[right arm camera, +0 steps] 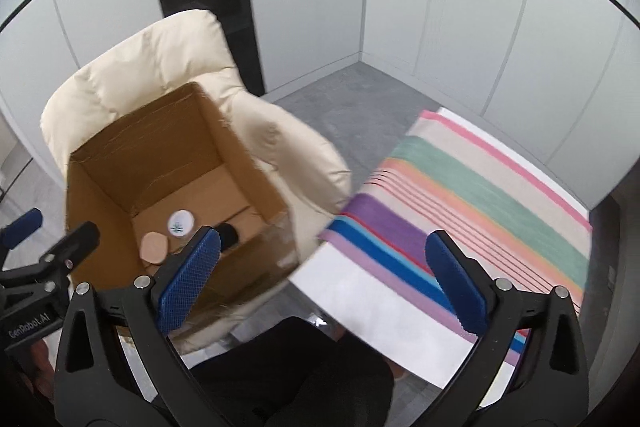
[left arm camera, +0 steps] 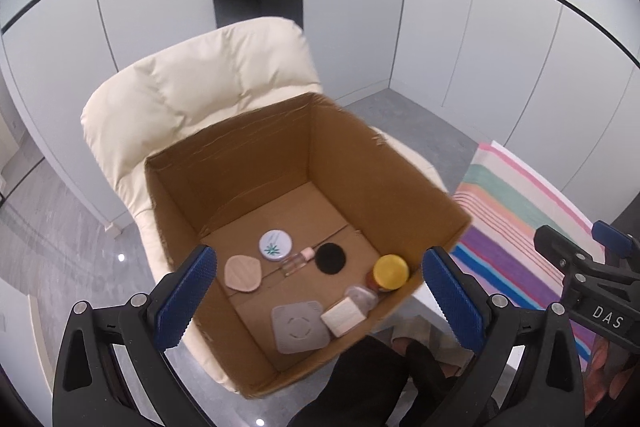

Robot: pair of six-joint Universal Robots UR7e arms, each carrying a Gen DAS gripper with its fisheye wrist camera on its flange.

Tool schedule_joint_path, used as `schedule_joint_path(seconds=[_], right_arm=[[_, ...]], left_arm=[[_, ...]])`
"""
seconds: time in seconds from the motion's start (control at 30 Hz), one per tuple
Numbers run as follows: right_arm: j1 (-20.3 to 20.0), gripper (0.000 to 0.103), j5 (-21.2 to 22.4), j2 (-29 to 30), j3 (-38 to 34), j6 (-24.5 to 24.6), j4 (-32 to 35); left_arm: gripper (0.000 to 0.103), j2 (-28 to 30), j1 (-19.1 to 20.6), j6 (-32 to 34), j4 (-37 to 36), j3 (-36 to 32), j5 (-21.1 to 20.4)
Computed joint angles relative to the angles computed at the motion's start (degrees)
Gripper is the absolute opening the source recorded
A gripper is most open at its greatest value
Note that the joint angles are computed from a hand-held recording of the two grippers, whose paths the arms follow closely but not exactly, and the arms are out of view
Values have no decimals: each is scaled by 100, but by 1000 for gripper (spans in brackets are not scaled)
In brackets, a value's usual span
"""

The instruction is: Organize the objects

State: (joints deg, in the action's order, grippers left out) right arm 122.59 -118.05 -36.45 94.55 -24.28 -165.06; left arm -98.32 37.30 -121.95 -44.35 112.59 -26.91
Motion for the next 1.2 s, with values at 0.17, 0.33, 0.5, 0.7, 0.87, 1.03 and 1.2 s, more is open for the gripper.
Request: schedule_joint_path(seconds=[0.17,0.33,0.5,0.7,0.87,1.03,1.2], right_arm=[[-138,103,33,-348,166,-21,19],[-215,103,-62,-747,483,-117,-187],[-327,103,-188,-1201,842,-138,-324],[-470,103,-309,-1760,1194,25,-128],[-534,103,-461,-2241,1548,7,-119],[-550,103,-576,-2718,1925,-24,-42],[-510,103,-663,-3148,2251,83,101]], left_arm=[[103,354,-92,14,-34,-168,49],[103,722,-282,-89,83,-345,39],[103,969,-470,-56,-23,-408,-111],[103,1118,-711,177,-505,-340,-235],[103,1461,-923,119,-395,-489,-365],[103,1607,-1138,377,-714,-477,-553],[103,1728,-1391,625,-1075,-411,-837]])
